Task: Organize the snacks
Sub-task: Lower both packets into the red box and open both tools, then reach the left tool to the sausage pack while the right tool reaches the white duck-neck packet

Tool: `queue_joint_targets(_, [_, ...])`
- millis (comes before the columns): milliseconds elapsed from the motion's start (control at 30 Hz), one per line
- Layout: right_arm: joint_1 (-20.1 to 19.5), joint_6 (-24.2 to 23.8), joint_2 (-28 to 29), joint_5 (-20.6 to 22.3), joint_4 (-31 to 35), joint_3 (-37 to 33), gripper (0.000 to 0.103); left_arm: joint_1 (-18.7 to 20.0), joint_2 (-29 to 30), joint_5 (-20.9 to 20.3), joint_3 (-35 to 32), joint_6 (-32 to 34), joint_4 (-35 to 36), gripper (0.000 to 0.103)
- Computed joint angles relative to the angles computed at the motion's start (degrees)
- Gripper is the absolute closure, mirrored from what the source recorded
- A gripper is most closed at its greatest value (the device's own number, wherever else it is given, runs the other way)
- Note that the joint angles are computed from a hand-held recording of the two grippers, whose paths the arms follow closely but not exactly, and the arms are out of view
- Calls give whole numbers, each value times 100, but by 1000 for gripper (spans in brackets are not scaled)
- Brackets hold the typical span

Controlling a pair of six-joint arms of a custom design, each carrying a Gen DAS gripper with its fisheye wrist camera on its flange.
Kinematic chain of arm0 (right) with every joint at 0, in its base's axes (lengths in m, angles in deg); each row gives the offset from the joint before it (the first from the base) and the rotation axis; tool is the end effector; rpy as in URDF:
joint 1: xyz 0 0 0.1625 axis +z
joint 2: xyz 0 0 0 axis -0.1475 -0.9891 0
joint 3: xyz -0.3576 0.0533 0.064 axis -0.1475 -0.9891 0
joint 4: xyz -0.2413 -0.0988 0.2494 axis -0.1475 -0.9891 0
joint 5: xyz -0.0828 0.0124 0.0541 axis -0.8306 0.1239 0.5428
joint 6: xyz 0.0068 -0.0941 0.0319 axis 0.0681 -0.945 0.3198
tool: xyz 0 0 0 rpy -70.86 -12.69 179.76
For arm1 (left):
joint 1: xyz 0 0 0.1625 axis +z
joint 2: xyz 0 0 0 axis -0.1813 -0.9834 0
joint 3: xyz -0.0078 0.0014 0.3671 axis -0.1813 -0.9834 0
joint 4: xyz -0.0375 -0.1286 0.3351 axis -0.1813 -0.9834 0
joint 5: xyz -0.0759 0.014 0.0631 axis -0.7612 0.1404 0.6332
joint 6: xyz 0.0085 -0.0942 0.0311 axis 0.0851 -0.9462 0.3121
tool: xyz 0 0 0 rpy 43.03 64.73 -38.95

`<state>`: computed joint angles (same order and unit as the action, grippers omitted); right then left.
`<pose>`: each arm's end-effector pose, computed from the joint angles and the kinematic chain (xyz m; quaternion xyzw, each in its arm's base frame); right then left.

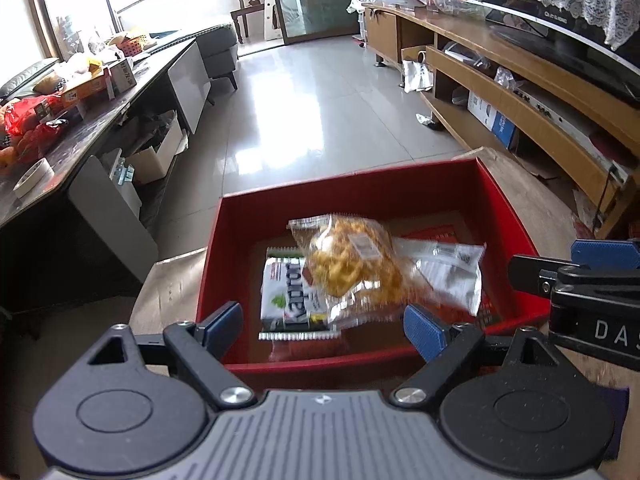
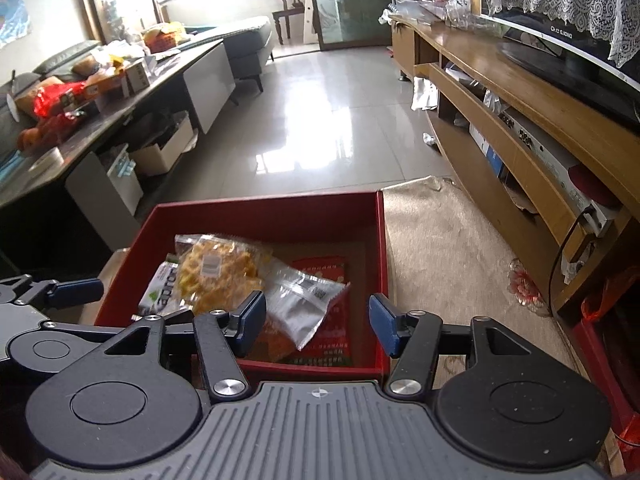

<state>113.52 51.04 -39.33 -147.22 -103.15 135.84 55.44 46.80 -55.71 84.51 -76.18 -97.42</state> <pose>0.2270 -0.5504 0.1906 0.1537 -0.8905 0.3166 0.2883 -0.2844 -0.5924 0.1336 0.1927 0.8522 -0.2834 0.3955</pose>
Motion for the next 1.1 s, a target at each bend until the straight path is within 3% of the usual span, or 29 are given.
queue_joint_targets(800, [385,249,-558,-476,47,1421,31,-443,-1231,-461,1898,-1080,762,16])
queue_joint_targets(1100, [455,450,-712,-599,281,1921,30,-510,-1596,-903,2407,-1581,1302,16])
